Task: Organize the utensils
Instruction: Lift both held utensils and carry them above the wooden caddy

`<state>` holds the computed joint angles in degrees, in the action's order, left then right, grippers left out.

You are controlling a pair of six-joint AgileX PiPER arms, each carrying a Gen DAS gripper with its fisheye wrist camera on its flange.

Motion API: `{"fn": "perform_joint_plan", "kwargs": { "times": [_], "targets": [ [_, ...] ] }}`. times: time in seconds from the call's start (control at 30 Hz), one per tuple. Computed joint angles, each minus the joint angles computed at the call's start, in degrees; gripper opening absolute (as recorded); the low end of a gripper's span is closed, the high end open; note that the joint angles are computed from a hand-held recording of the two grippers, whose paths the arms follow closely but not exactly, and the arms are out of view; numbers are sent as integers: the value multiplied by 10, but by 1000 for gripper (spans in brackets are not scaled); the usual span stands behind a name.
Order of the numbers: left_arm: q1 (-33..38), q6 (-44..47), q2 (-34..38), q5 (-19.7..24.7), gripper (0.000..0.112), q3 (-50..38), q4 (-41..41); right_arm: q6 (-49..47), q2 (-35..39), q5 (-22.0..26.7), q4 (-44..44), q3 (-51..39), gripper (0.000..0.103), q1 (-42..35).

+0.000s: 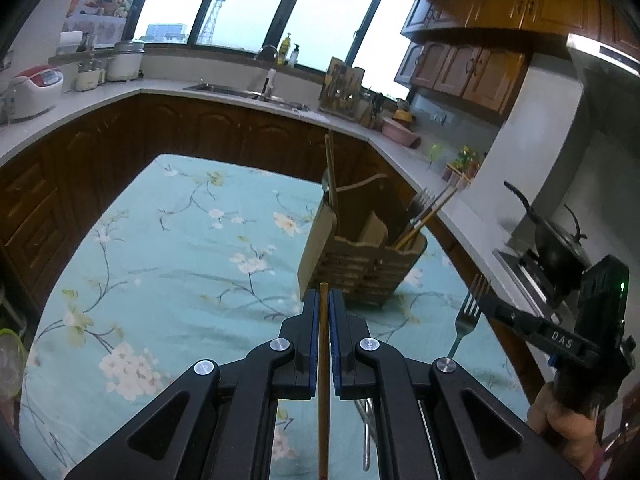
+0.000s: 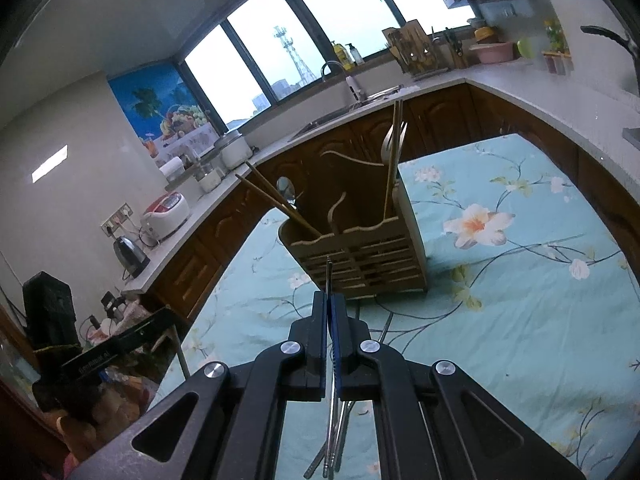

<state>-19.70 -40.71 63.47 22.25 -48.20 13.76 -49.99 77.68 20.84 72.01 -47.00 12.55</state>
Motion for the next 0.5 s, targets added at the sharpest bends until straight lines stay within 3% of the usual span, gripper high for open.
{"fn": "perform_joint_plan", "kwargs": {
  "times": [0.47, 0.5],
  "targets": [
    [5, -88, 16, -39, 3, -42, 108, -64, 6, 16, 72, -31, 2, -33],
    [6, -95, 21, -45, 3, -45, 117, -65, 7, -2, 72, -35, 2, -29]
  ]
}}
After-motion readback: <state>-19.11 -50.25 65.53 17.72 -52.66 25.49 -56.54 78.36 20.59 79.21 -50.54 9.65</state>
